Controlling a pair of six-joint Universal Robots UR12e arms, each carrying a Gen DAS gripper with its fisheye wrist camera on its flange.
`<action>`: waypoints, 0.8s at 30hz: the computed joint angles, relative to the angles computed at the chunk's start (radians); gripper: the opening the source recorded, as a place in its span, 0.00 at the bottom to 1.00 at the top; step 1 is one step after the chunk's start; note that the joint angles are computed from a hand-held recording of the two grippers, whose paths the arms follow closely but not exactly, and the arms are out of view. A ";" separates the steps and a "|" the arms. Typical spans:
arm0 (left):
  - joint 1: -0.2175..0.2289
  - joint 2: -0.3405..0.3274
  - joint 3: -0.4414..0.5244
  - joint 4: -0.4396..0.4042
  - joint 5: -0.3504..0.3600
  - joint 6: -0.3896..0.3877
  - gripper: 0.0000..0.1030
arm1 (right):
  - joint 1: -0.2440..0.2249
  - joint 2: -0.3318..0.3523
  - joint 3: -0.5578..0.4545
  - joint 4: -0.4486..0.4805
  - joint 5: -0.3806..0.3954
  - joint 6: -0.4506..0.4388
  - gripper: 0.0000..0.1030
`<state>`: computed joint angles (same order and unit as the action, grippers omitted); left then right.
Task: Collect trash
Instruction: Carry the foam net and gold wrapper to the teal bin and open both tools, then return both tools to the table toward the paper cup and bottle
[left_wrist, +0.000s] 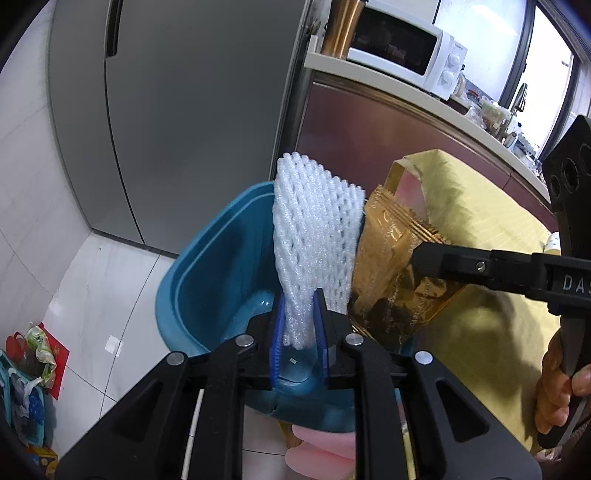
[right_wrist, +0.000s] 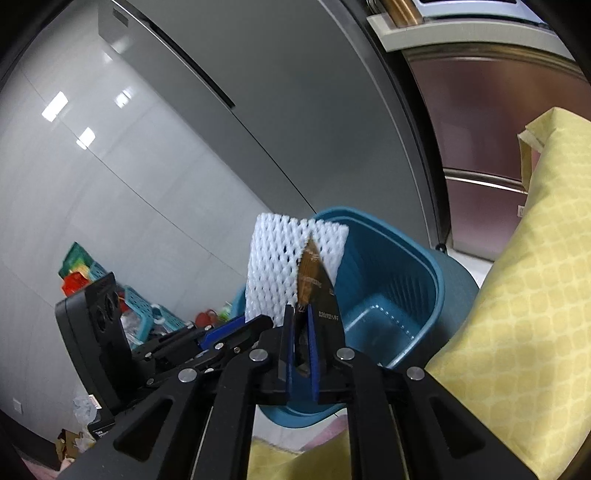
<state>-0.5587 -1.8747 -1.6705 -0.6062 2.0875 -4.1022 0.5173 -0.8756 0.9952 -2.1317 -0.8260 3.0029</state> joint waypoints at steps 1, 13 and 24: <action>0.002 -0.004 0.002 0.000 -0.006 -0.002 0.16 | 0.001 0.000 -0.001 0.001 -0.004 0.005 0.08; 0.002 -0.032 0.021 0.004 -0.010 -0.011 0.30 | -0.018 -0.054 0.078 -0.098 -0.034 0.021 0.24; -0.071 -0.094 0.137 0.173 0.047 0.204 0.53 | -0.096 -0.189 0.262 -0.343 -0.042 0.002 0.40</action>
